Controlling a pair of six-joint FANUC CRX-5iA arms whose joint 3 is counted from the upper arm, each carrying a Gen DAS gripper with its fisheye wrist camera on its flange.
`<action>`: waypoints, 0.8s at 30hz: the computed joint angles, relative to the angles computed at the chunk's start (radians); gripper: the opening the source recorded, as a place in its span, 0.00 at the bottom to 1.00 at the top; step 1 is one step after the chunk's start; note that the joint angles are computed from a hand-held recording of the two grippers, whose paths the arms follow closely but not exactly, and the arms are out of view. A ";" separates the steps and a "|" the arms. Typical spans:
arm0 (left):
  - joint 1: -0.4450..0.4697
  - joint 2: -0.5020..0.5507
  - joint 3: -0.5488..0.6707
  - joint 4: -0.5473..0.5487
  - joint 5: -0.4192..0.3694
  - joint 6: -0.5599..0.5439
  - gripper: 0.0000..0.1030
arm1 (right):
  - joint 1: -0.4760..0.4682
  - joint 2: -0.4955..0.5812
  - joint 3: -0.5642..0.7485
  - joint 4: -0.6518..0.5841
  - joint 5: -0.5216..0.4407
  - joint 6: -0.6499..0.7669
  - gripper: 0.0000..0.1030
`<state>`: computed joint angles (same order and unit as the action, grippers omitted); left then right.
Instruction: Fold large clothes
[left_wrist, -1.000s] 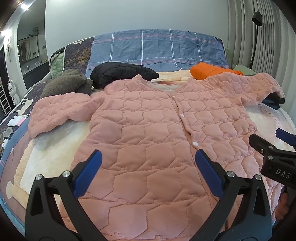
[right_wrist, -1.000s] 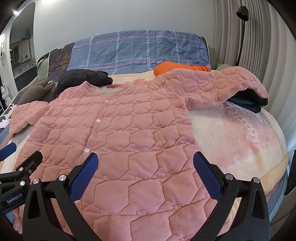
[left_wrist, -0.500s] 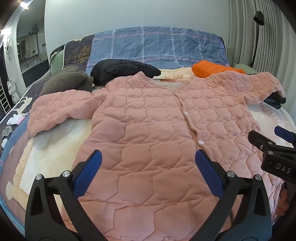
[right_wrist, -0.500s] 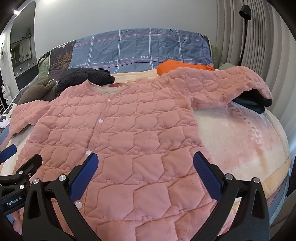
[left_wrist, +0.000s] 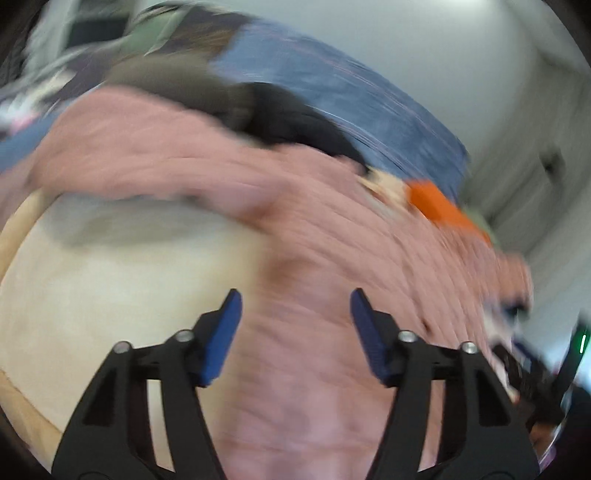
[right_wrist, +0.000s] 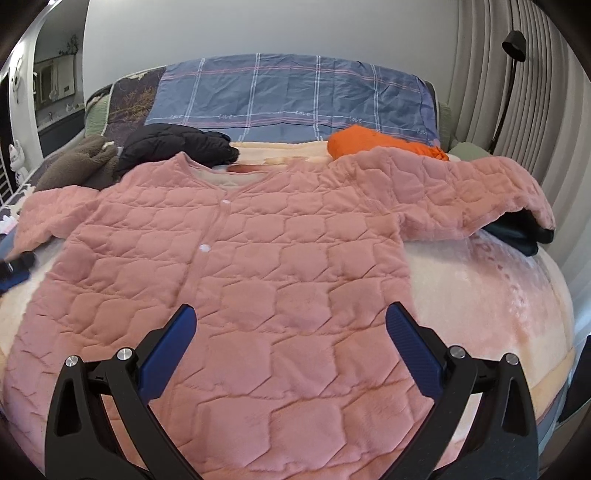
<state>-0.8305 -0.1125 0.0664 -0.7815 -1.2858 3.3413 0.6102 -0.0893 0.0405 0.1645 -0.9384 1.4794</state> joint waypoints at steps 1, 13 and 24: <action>0.013 -0.037 -0.043 -0.005 0.006 0.037 0.57 | -0.002 0.010 0.007 0.004 -0.004 0.000 0.99; 0.381 -0.449 -0.494 0.065 0.279 0.383 0.75 | 0.007 0.095 0.074 0.050 -0.028 0.015 0.99; 0.127 -0.274 -0.192 -0.234 -0.166 0.351 0.17 | -0.041 0.104 0.091 0.030 0.000 0.054 0.99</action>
<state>-0.7039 -0.3869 -0.1260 -1.0152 -1.4523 3.6918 0.5688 0.0151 0.1313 0.1944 -0.9381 1.5330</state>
